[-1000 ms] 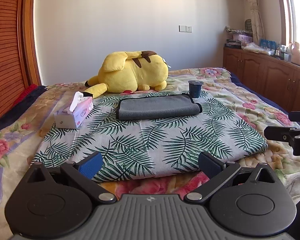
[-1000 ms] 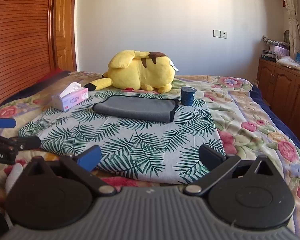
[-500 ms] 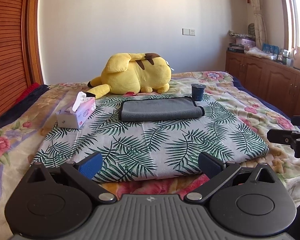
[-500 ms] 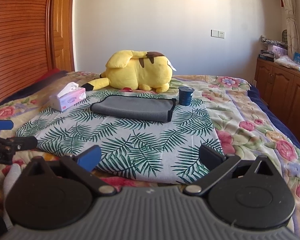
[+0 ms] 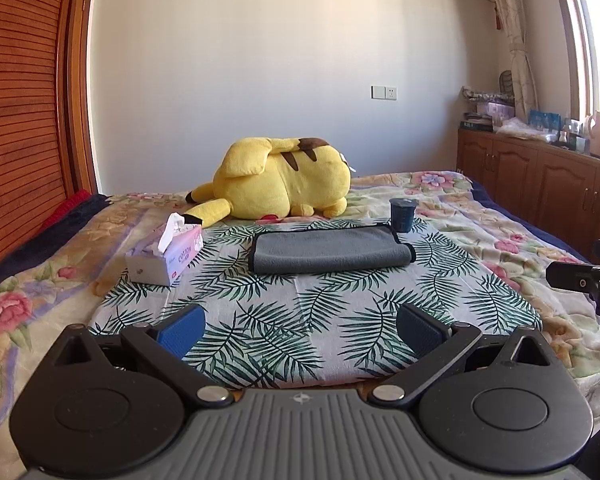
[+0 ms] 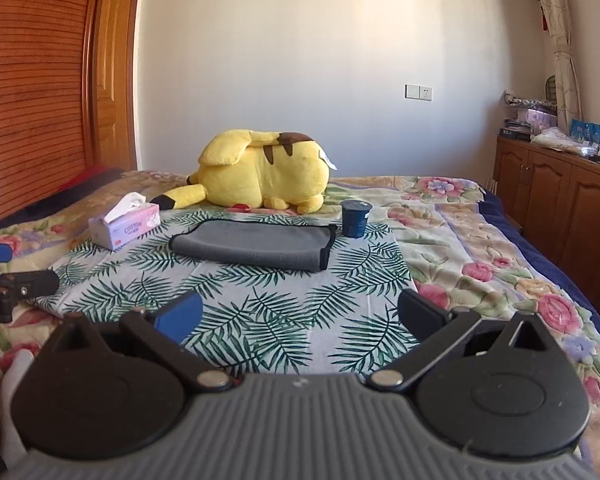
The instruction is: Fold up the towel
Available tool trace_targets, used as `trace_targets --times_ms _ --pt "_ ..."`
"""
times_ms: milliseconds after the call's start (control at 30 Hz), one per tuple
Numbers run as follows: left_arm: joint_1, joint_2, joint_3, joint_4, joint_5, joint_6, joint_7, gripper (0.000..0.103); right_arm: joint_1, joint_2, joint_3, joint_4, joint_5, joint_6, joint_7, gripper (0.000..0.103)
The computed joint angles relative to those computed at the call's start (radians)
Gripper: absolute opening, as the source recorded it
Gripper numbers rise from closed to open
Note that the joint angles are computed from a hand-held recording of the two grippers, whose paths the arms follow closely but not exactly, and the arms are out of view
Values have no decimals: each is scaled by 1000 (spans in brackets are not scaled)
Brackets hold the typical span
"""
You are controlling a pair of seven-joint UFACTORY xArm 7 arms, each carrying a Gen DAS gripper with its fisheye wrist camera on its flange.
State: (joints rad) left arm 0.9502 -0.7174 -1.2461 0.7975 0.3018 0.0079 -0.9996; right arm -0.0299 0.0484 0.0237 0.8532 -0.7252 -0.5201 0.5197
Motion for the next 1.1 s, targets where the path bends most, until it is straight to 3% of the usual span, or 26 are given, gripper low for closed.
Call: trace_targets --times_ms 467,1100 --pt "4 -52 7 -14 -17 -32 -19 87 26 -6 0 -43 168 -61 -140 103" --pt "3 -53 7 -18 -23 -35 -13 87 29 -7 -1 -45 175 -62 -148 103"
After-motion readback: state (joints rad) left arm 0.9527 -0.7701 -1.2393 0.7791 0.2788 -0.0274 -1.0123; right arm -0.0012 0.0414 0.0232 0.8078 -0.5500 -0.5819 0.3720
